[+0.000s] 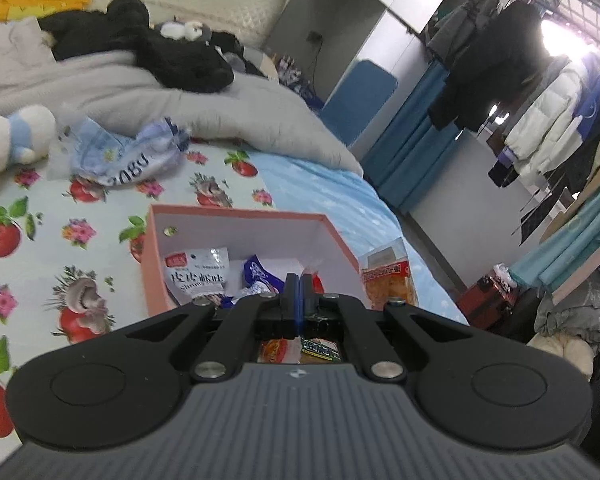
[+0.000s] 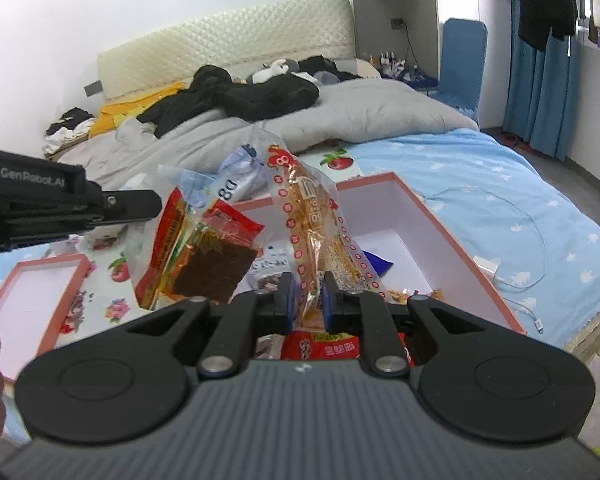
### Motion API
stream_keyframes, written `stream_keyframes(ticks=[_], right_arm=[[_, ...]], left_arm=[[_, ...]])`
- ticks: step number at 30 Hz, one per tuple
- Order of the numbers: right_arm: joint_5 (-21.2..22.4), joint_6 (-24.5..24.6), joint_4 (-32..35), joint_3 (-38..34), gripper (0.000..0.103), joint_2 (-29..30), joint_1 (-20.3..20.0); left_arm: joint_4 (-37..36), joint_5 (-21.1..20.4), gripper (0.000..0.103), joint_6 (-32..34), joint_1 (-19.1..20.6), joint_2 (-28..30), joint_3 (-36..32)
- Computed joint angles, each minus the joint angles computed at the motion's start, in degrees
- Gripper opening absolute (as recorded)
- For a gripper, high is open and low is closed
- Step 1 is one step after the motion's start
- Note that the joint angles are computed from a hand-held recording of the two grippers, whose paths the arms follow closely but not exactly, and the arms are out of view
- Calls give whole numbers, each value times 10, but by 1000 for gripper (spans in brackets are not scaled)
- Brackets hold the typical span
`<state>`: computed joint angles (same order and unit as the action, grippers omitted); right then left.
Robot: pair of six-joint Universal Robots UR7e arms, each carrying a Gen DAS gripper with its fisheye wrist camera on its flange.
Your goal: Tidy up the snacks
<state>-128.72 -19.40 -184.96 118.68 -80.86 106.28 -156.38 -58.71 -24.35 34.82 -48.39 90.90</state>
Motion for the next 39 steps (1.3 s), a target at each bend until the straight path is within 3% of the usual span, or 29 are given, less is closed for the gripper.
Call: stream_keyframes(ticks=[16, 28, 31, 32, 34, 36, 39], right_arm=[[71, -1, 118, -100, 18, 49, -109], [88, 23, 173, -124, 23, 68, -143], [85, 29, 170, -124, 31, 69, -139], [84, 33, 173, -125, 32, 68, -137], [88, 38, 177, -126, 38, 66, -135], [80, 34, 169, -123, 48, 64, -127], [80, 32, 156, -112, 48, 52, -118]], left_arm=[[114, -12, 0, 18, 74, 161, -187], [169, -9, 0, 11, 93, 190, -225], [172, -1, 1, 15, 90, 186, -222], [176, 7, 4, 13, 87, 184, -222], [181, 14, 19, 6, 84, 178, -219], [167, 20, 43, 2, 79, 165, -204], [141, 38, 43, 11, 65, 141, -172]])
